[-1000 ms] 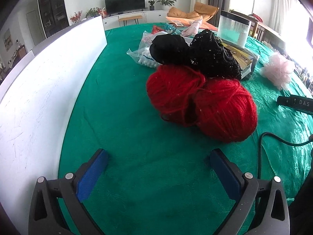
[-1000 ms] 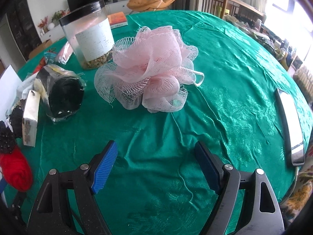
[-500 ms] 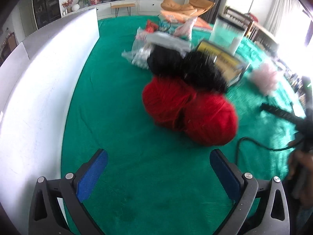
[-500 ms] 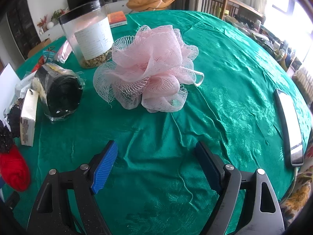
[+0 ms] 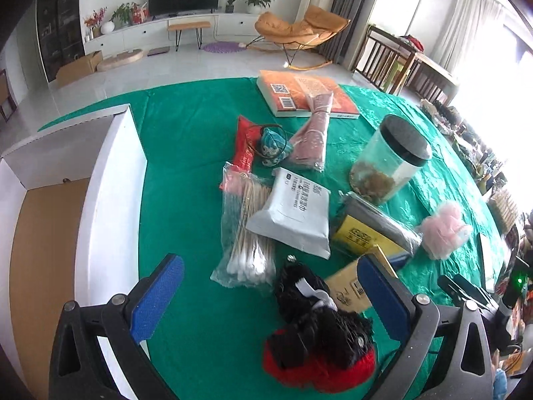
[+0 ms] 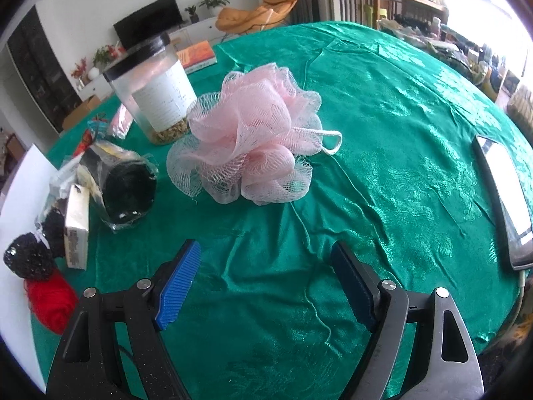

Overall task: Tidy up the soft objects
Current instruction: 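Reach the right tool to the pink mesh bath puff and close on it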

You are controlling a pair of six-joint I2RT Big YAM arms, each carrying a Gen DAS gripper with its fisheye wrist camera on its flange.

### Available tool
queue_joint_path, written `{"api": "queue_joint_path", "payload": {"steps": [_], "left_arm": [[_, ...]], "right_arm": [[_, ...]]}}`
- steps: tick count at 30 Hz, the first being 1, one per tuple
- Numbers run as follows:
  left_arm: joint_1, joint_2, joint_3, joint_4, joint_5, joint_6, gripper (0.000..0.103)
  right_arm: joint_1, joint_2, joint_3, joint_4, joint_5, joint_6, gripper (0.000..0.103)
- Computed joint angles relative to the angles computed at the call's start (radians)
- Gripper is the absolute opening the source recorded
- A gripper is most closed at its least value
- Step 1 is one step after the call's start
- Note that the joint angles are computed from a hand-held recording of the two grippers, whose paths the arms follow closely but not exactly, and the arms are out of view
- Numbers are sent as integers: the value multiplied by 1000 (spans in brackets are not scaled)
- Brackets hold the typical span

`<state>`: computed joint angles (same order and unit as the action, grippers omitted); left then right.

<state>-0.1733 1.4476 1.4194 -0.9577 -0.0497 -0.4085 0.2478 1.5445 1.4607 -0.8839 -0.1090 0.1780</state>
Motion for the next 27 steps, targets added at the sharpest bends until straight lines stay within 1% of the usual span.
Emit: {"api": "queue_joint_path", "payload": {"steps": [2, 4, 5, 6, 7, 8, 9, 10, 11, 12, 13, 14, 16, 18, 19, 20, 21, 22, 23, 24, 25, 26, 27], "left_arm": [[28, 45, 30, -3, 33, 2, 103], [51, 86, 65, -27, 55, -22, 97], [56, 96, 74, -23, 71, -35, 91], [58, 104, 81, -15, 90, -35, 90], [53, 120, 101, -12, 102, -19, 90], [43, 138, 124, -18, 92, 15, 90], [26, 170, 165, -46, 69, 67, 90], [6, 215, 216, -93, 35, 141, 90], [-11, 253, 254, -129, -1, 195, 90], [-20, 290, 288, -159, -25, 231, 90], [-28, 329, 322, -193, -39, 253, 89], [-31, 361, 350, -221, -52, 258, 89], [-26, 409, 387, -252, -62, 250, 89], [-11, 416, 383, -235, -43, 224, 88], [-7, 416, 381, -230, -44, 218, 88], [-5, 415, 376, -224, -41, 223, 85], [-6, 411, 369, -216, -44, 235, 75], [-11, 407, 365, -208, -58, 250, 71], [-14, 407, 367, -209, -69, 256, 64], [-11, 404, 366, -205, -54, 243, 61], [-5, 396, 359, -194, -37, 218, 60], [4, 384, 349, -181, -20, 191, 59], [14, 369, 333, -162, 0, 159, 59]], "right_arm": [[-13, -12, -12, 27, -30, 23, 83], [-21, -14, -16, 39, -54, 41, 83], [-24, -11, -13, 39, -63, 46, 83], [-26, -9, -11, 39, -71, 50, 83], [-28, -5, -7, 38, -80, 53, 83], [-31, -3, -6, 36, -89, 55, 83], [-33, 0, -3, 35, -98, 57, 83], [-35, 5, 1, 33, -105, 60, 83], [-38, 6, 3, 34, -112, 64, 83], [-42, 4, 0, 40, -118, 70, 83], [-47, -1, -6, 53, -125, 80, 83], [-53, -9, -15, 71, -131, 92, 83], [-72, -26, -34, 108, -165, 125, 83], [-95, -28, -31, 129, -220, 156, 83], [-102, -13, -6, 115, -236, 157, 83], [-105, 15, 42, 76, -243, 139, 83], [-102, 50, 99, 32, -248, 114, 84], [-97, 92, 163, -22, -256, 80, 84], [-90, 147, 242, -97, -264, 32, 84], [-78, 202, 318, -165, -254, -12, 84], [-63, 257, 387, -220, -224, -62, 84], [-51, 310, 453, -274, -190, -115, 77], [-42, 362, 514, -328, -161, -152, 45]]}}
